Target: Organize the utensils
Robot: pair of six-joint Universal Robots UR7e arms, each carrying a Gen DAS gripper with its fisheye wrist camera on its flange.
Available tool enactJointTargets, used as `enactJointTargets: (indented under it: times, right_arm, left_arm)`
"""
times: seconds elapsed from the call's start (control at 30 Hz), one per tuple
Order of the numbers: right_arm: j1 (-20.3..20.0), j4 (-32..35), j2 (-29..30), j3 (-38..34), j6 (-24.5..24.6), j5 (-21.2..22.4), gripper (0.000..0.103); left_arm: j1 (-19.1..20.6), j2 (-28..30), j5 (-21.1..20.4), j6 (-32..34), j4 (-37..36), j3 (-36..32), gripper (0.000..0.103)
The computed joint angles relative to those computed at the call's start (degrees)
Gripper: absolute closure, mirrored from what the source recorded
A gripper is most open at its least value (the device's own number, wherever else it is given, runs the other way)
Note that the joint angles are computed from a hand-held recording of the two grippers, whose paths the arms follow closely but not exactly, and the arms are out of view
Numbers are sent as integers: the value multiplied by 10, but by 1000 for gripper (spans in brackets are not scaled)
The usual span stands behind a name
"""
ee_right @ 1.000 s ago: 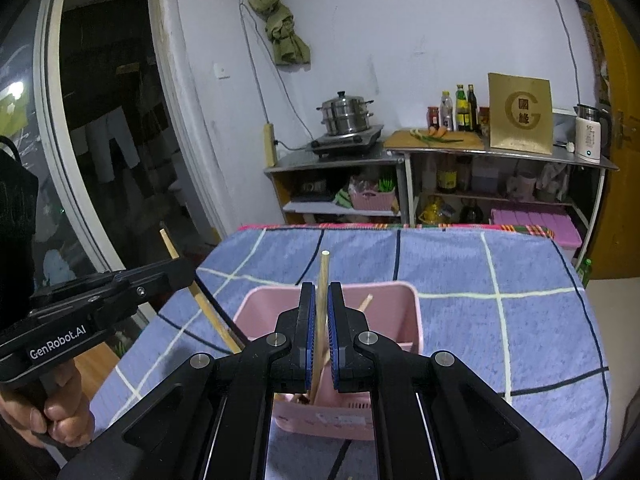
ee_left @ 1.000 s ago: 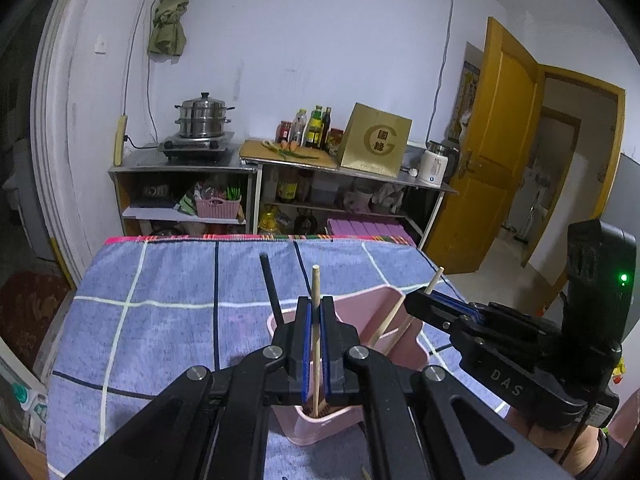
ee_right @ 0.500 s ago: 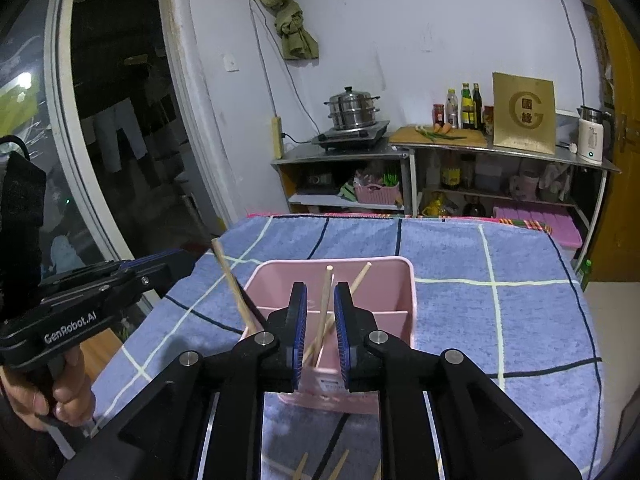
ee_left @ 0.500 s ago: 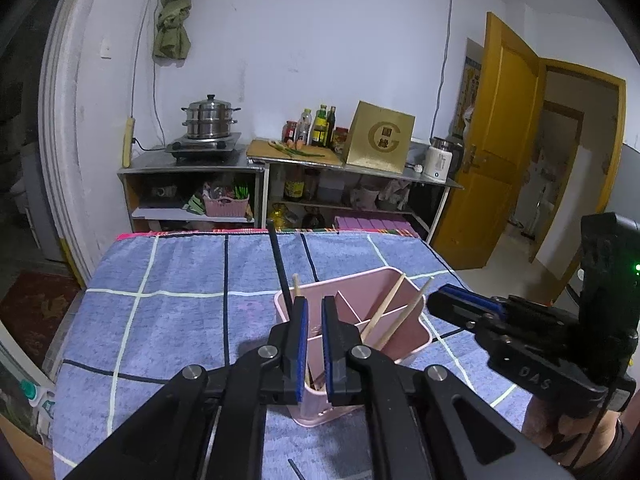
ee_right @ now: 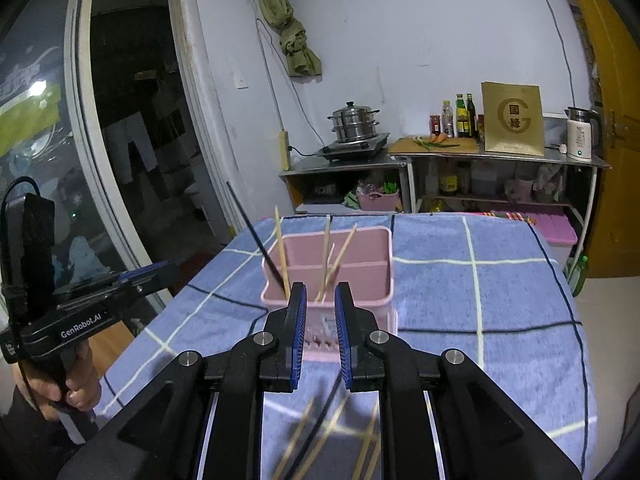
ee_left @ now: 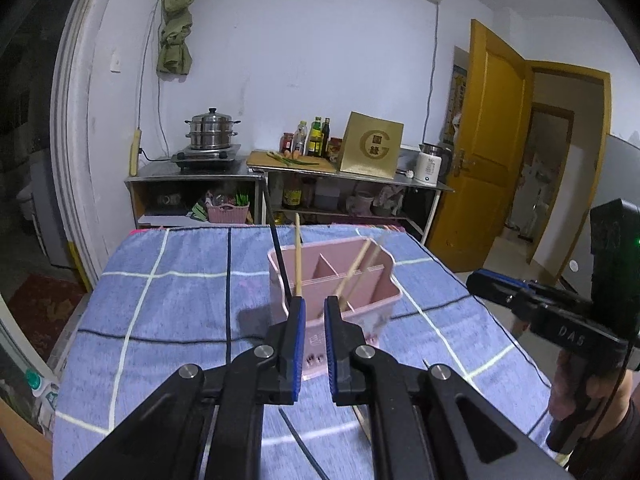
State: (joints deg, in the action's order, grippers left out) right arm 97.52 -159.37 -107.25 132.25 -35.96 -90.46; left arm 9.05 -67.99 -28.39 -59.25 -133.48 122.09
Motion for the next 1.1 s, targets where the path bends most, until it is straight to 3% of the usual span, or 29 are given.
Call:
enactJointTargets:
  times: [0.3, 0.63, 0.8, 0.93, 1.1]
  right_arm:
    - [-32, 26, -72, 45, -27, -4, 88]
    - [-74, 54, -114, 59, -37, 6, 88]
    - [-86, 57, -114, 63, -42, 3, 88]
    - [-90, 55, -105, 67, -42, -4, 88]
    - [-95, 46, -85, 72, -44, -22, 88]
  left_arm:
    - [-39, 6, -41, -72, 40, 33, 94]
    - [-44, 2, -82, -125, 51, 62, 94]
    - [-39, 3, -93, -137, 53, 69, 93]
    - [-28, 7, -104, -141, 49, 74, 83]
    - [-11, 14, -116, -147, 46, 79, 82]
